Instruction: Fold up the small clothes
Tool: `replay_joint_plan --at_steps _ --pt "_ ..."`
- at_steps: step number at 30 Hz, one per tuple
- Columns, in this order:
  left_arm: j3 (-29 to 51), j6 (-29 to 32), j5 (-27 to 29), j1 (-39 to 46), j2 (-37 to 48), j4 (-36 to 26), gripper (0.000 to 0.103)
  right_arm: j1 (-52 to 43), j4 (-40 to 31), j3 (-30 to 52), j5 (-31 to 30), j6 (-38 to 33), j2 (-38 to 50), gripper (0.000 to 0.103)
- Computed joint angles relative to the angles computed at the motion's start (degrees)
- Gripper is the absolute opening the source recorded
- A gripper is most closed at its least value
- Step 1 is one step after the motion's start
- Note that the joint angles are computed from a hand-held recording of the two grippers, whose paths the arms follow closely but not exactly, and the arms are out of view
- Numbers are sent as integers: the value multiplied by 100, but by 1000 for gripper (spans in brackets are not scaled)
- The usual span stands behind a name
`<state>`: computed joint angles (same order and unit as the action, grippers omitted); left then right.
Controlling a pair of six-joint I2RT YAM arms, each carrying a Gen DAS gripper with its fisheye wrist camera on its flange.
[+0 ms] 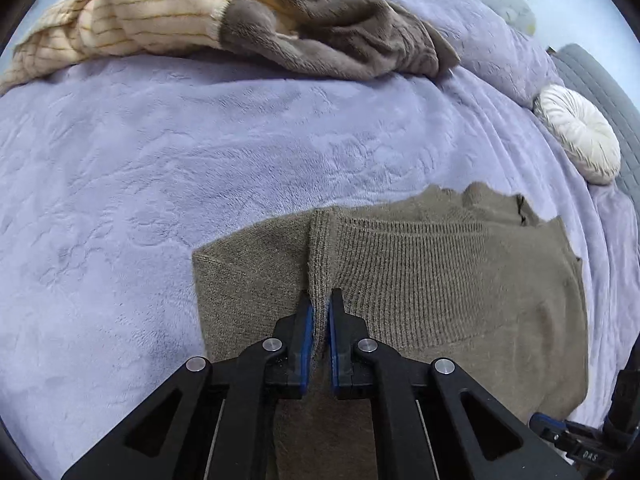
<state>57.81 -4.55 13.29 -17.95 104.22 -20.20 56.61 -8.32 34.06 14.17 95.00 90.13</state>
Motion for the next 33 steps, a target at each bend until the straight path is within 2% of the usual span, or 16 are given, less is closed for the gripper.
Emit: replay_joint_plan --at_steps 2,5,8,11,13,15,16,17,18,21,25,28,30,33 --pt "-24 -27 -112 -91 -265 -113 8 -116 -340 67 -115 -116 -304 23" --pt "-138 178 -238 -257 -642 -83 8 -357 -1313 249 379 -447 -955 23" --pt "-124 214 -132 -361 -721 -125 8 -1077 -1848 325 591 -1022 -1414 23" --pt "-49 -27 -418 -506 -383 -19 8 -2112 -1728 381 348 -1907 -1423 23" --pt "-30 -211 -581 -442 -19 137 8 -2587 -1600 506 144 -2455 -1070 23" --pt "-60 -207 -251 -157 125 265 8 -2912 -1633 699 -20 -2866 -511 23" --pt "-49 -206 -169 -60 126 259 14 -3039 -1584 682 -80 -2991 -295 19" --pt "-42 -164 -229 19 73 207 27 -3117 -1371 527 -93 -3073 -244 19" --pt "-94 -92 -345 73 -16 244 31 -3157 -1196 393 -63 -3118 -294 18" --pt "-153 215 -719 209 -173 176 32 -3181 -1052 105 -21 -3082 -616 18" --pt "-236 388 -965 339 -458 -139 32 -3105 -1660 192 185 -2800 -829 15" --pt "-498 515 -540 467 -999 -381 32 -2896 -2420 419 355 -2155 -915 22" --pt "-728 611 -225 466 -1465 -593 32 -2617 -2437 238 294 -1813 -1321 22" --pt "-1108 718 257 281 -2035 -933 32 -1803 -2830 385 458 -1339 -1454 22"
